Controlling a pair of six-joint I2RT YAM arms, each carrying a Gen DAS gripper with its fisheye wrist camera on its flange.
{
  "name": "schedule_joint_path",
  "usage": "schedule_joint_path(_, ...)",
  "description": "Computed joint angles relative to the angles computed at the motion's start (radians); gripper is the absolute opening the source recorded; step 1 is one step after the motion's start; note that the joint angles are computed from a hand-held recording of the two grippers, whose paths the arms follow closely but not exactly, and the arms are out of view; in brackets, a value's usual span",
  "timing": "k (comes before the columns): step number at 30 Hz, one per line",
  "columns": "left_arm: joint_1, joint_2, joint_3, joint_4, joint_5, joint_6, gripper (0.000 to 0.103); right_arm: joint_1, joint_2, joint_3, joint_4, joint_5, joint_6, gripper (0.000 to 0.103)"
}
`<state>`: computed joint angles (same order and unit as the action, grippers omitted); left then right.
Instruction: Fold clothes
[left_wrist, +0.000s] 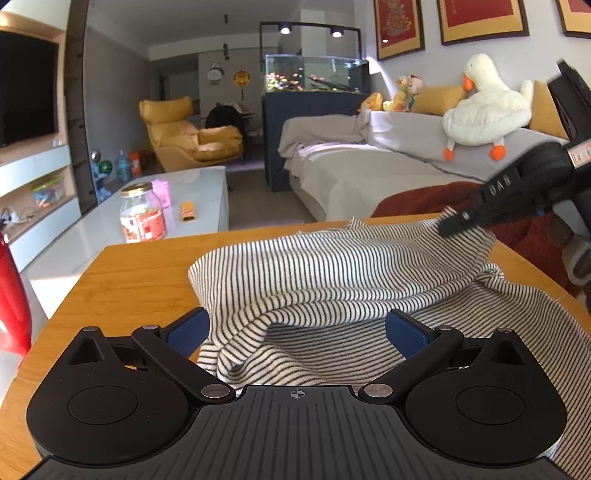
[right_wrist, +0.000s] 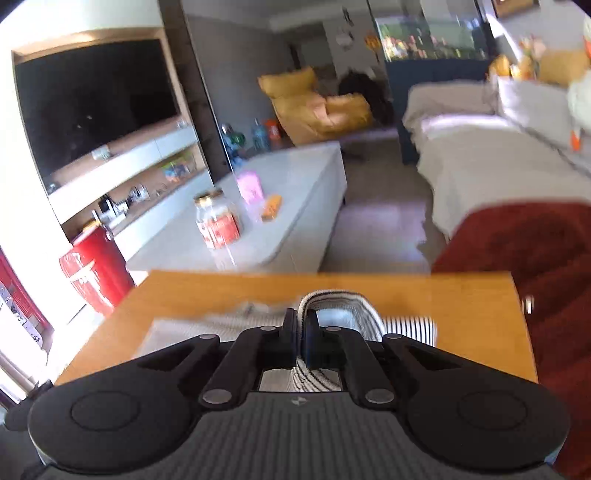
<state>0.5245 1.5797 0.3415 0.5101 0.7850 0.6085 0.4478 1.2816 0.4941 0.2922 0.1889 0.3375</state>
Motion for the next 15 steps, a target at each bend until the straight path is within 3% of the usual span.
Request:
schedule_joint_path(4, 0.005, 0.011, 0.026, -0.036, -0.003, -0.016, 0.103, 0.011, -0.128, 0.066, -0.018, 0.053, -0.135, 0.004)
schedule_joint_path(7, 0.011, 0.016, 0.047, -0.074, 0.001, -0.028, 0.103, -0.016, -0.156, 0.023, -0.029, 0.082, -0.152, 0.004)
schedule_joint_path(11, 0.024, 0.034, 0.109, -0.191, 0.021, -0.021, 0.103, -0.077, 0.01, -0.097, 0.02, 0.132, -0.107, 0.005)
schedule_joint_path(13, 0.033, 0.055, 0.166, -0.286, 0.035, -0.011, 0.103, -0.113, 0.094, -0.146, 0.051, 0.095, -0.046, 0.008)
schedule_joint_path(15, 0.043, 0.046, 0.204, -0.356, 0.041, -0.005, 0.103, -0.141, 0.082, -0.217, 0.12, 0.049, -0.006, 0.01)
